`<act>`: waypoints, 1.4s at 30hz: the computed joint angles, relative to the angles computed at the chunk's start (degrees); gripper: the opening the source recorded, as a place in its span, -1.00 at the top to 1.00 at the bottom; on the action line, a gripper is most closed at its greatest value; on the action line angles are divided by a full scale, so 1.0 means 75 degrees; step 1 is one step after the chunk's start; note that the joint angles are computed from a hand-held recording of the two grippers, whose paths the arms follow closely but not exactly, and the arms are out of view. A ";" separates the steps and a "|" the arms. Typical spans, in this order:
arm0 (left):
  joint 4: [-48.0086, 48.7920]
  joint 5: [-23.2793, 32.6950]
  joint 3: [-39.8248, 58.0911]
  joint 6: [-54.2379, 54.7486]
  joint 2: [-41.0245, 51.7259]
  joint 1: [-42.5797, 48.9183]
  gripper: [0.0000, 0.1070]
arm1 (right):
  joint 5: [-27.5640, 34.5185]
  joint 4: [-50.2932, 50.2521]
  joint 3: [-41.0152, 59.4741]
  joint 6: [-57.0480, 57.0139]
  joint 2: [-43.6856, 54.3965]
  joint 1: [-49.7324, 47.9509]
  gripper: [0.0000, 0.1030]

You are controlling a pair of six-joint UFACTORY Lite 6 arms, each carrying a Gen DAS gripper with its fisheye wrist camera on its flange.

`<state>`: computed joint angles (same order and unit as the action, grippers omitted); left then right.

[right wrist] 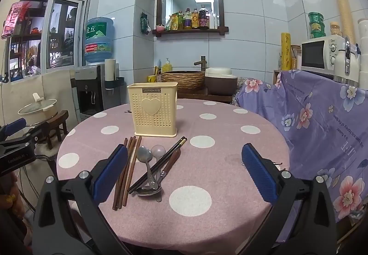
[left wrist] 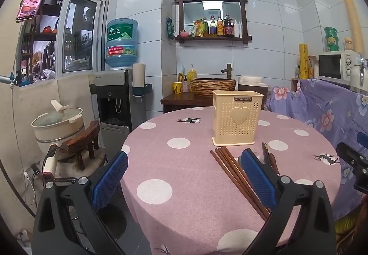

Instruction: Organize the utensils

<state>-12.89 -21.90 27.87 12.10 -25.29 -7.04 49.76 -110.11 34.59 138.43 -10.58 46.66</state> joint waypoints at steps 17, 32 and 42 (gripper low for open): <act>-0.0157 -0.0036 0.0071 0.0120 0.0170 -0.0062 -0.83 | -0.0005 -0.0157 0.0271 0.0253 0.0489 -0.0066 -0.90; -0.0167 -0.0123 0.0018 0.0102 0.0237 -0.0085 -0.83 | -0.0027 -0.0193 0.0249 0.0290 0.0476 -0.0088 -0.90; -0.0113 -0.0064 0.0058 0.0054 0.0238 -0.0054 -0.83 | -0.0033 -0.0143 0.0262 0.0237 0.0456 -0.0074 -0.90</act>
<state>-13.74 -22.38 28.30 12.50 -23.51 -7.45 49.51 -111.19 36.56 140.21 -7.16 46.11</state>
